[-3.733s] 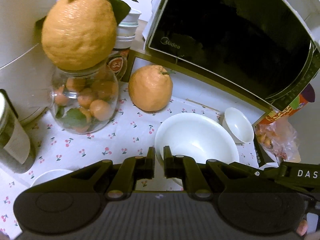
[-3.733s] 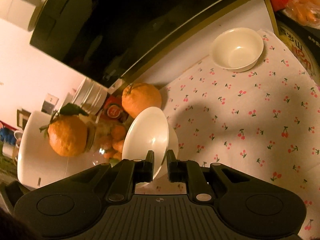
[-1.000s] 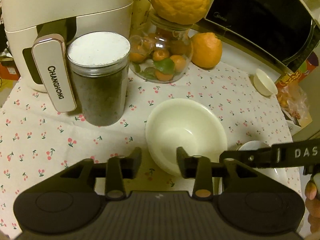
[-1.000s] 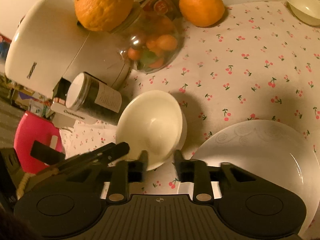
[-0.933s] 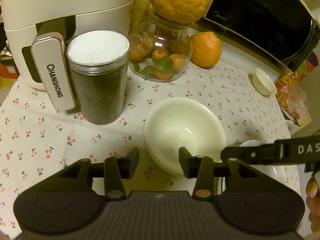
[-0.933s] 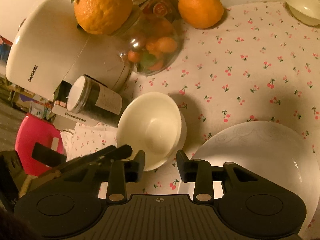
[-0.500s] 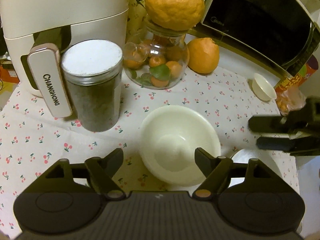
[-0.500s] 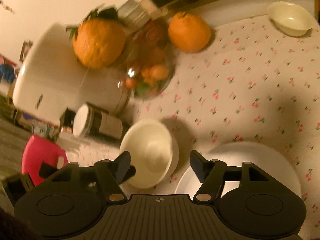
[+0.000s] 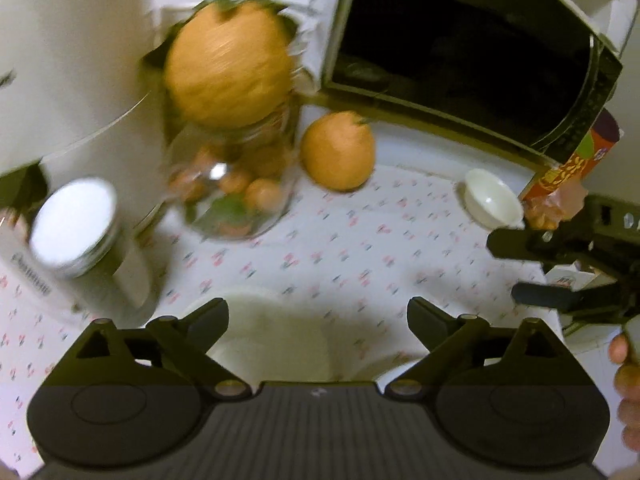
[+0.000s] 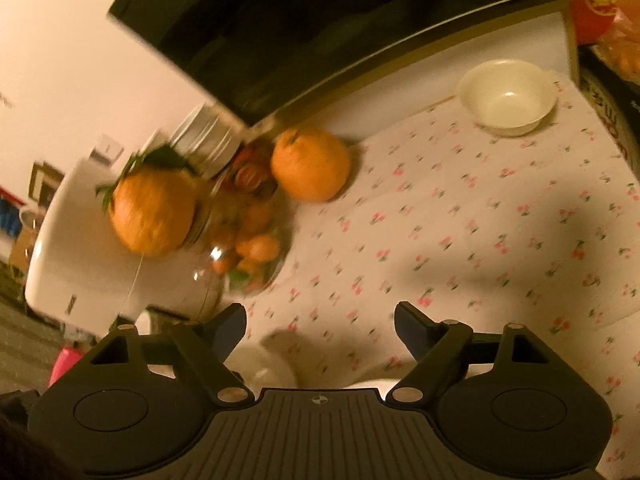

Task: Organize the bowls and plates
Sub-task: 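Move both grippers to the small white bowl beside the microwave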

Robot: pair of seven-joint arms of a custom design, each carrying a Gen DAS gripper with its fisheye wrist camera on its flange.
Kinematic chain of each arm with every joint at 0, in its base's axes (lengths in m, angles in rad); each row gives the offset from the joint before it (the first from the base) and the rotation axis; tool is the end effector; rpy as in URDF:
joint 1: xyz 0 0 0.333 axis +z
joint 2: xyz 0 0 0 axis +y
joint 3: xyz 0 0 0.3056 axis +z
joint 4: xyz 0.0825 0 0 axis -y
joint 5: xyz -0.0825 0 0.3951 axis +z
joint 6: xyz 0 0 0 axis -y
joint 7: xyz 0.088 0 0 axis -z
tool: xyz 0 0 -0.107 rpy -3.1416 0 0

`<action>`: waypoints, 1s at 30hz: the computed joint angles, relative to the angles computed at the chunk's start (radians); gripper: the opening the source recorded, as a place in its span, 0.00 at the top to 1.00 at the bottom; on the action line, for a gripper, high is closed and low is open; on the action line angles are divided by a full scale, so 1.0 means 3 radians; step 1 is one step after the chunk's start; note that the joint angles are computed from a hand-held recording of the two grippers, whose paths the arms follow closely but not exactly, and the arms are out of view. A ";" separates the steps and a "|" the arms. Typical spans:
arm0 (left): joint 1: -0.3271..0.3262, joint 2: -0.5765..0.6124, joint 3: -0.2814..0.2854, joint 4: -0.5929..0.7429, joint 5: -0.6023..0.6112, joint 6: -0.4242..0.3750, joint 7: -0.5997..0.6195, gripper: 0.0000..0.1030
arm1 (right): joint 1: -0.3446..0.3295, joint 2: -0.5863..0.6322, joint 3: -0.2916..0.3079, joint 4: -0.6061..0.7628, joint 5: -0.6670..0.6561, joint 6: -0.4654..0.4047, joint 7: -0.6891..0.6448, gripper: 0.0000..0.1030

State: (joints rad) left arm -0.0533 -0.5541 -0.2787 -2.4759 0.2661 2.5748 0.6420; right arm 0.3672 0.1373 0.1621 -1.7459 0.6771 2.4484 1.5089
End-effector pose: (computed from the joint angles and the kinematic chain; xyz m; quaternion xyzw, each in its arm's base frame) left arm 0.4184 -0.1613 0.5353 -0.7840 0.5143 -0.2684 0.2208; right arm 0.5690 0.3269 0.5395 -0.7071 0.5917 0.1054 0.3725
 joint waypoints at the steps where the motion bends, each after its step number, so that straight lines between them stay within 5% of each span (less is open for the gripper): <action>1: 0.0039 0.0069 -0.0051 0.0078 0.0053 0.0004 -0.0035 0.05 | -0.0030 0.0023 -0.0016 0.0016 0.0052 0.0005 -0.0022 0.19; 6: 0.0157 0.0488 -0.0221 0.0504 0.0394 -0.0025 -0.0255 0.03 | -0.0179 0.0139 -0.0056 0.0064 0.0301 0.0070 -0.0136 0.18; 14: 0.0001 0.1215 -0.0192 0.1172 0.0933 -0.0158 -0.0554 0.02 | -0.0460 0.0468 -0.0046 0.0259 0.0689 0.0155 -0.0109 0.18; 26: -0.0482 0.2411 0.0178 0.2296 0.1719 -0.0230 -0.0880 0.01 | -0.0825 0.0895 0.0182 0.0447 0.1553 0.0529 -0.0423 0.18; 30: -0.0628 0.2793 0.0372 0.2649 0.1850 0.0020 -0.0775 0.12 | -0.0828 0.1003 0.0239 0.0508 0.1823 0.0777 -0.0531 0.34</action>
State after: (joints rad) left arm -0.2417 0.2838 -0.1669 -1.6812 0.8210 2.5809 0.4096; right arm 0.1187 0.4383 0.2340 -1.5935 1.2241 2.6815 1.3496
